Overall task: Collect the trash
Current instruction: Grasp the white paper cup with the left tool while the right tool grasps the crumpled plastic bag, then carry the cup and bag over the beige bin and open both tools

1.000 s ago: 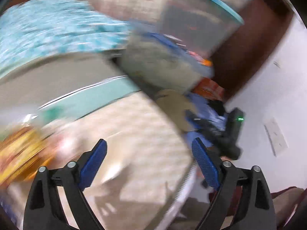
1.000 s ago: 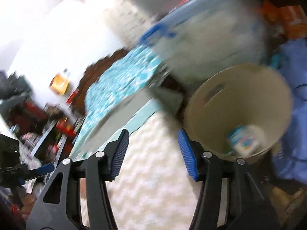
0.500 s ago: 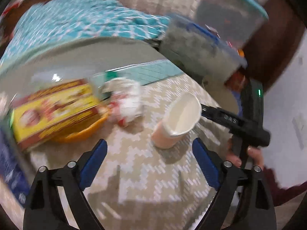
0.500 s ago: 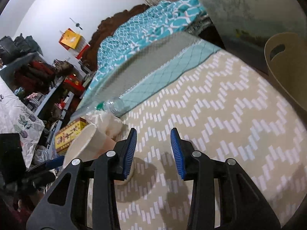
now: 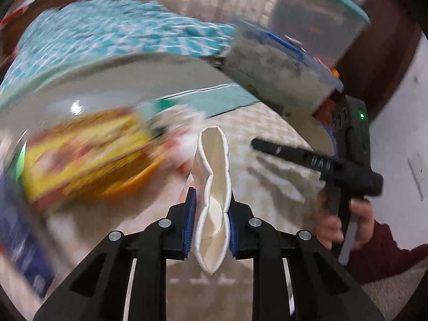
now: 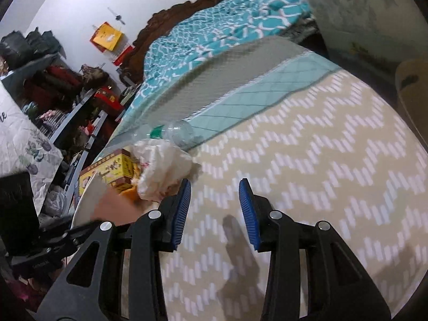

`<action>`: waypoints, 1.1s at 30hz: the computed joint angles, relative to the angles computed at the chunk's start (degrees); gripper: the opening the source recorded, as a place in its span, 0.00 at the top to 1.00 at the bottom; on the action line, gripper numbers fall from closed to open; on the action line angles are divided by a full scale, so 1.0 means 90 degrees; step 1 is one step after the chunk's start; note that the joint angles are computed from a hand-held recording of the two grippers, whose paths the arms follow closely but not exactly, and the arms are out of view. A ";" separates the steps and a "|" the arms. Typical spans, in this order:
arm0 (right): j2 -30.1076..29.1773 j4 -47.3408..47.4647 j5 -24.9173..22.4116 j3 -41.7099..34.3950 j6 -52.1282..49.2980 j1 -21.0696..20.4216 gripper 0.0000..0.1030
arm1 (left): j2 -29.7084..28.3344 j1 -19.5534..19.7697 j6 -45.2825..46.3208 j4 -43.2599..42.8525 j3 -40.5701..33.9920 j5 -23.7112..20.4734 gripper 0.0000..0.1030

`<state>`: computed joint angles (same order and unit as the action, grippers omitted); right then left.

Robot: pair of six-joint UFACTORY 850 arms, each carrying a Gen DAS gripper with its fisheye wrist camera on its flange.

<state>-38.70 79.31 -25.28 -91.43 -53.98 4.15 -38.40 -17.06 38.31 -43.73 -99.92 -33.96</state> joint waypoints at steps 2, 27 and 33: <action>-0.0220 -0.0299 -0.0212 -0.0351 0.0334 0.0063 0.54 | 0.0277 0.0180 -0.0033 -0.0271 0.0475 0.0005 0.81; 0.1564 0.2478 0.0878 0.2111 -0.2829 0.0256 0.74 | 0.0905 0.0143 0.0929 -0.1132 0.1467 -0.0131 0.79; 0.1416 0.1217 0.1027 0.1982 -0.1796 0.0400 0.74 | 0.0922 0.0053 0.0591 -0.0814 0.1477 0.0123 0.67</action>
